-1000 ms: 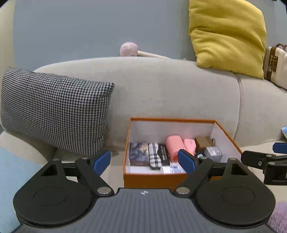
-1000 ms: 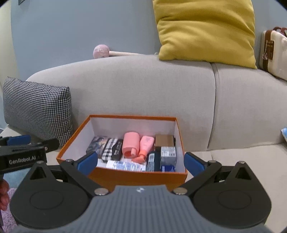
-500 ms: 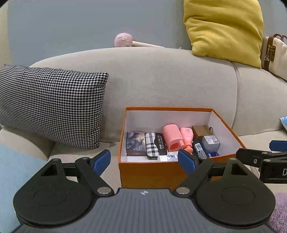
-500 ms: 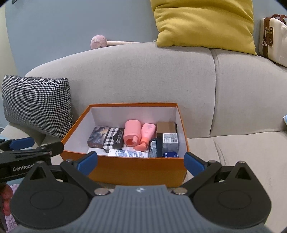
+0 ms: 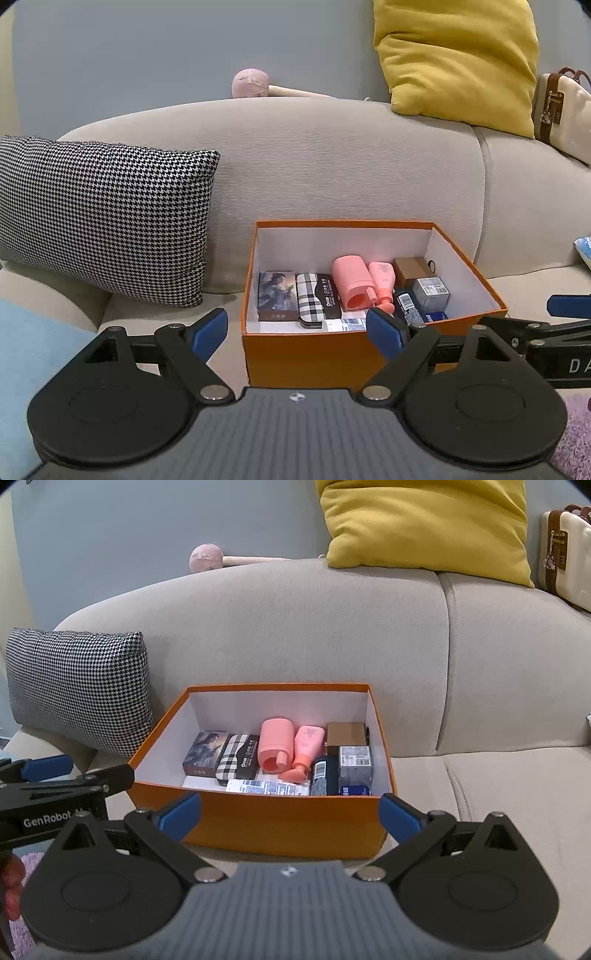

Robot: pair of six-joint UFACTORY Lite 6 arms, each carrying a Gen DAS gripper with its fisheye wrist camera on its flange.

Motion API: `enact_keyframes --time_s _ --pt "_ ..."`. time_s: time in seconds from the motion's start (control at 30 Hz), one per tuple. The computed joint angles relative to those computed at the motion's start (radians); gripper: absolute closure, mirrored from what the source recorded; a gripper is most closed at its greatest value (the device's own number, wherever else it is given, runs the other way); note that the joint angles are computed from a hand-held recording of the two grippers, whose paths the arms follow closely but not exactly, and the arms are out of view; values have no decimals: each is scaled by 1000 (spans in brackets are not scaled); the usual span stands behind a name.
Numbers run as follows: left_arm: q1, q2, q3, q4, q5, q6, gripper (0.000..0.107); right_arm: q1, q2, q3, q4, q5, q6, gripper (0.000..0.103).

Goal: Organize rigid objects

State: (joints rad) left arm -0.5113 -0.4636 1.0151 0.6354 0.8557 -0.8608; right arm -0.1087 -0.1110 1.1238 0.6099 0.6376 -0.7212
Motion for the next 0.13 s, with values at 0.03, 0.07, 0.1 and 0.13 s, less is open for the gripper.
enact_keyframes --time_s 0.03,0.07,0.1,0.13 --pt "-2 -2 -1 2 2 -3 8 -1 1 0 1 1 -4 1" --pt "-2 -3 -1 3 3 -5 8 -2 2 -1 2 3 -7 1" --pt "0 -4 0 2 3 -5 8 -3 2 -1 3 4 -9 1" --pt "2 -4 0 2 3 -4 8 -3 2 -1 2 4 -10 1"
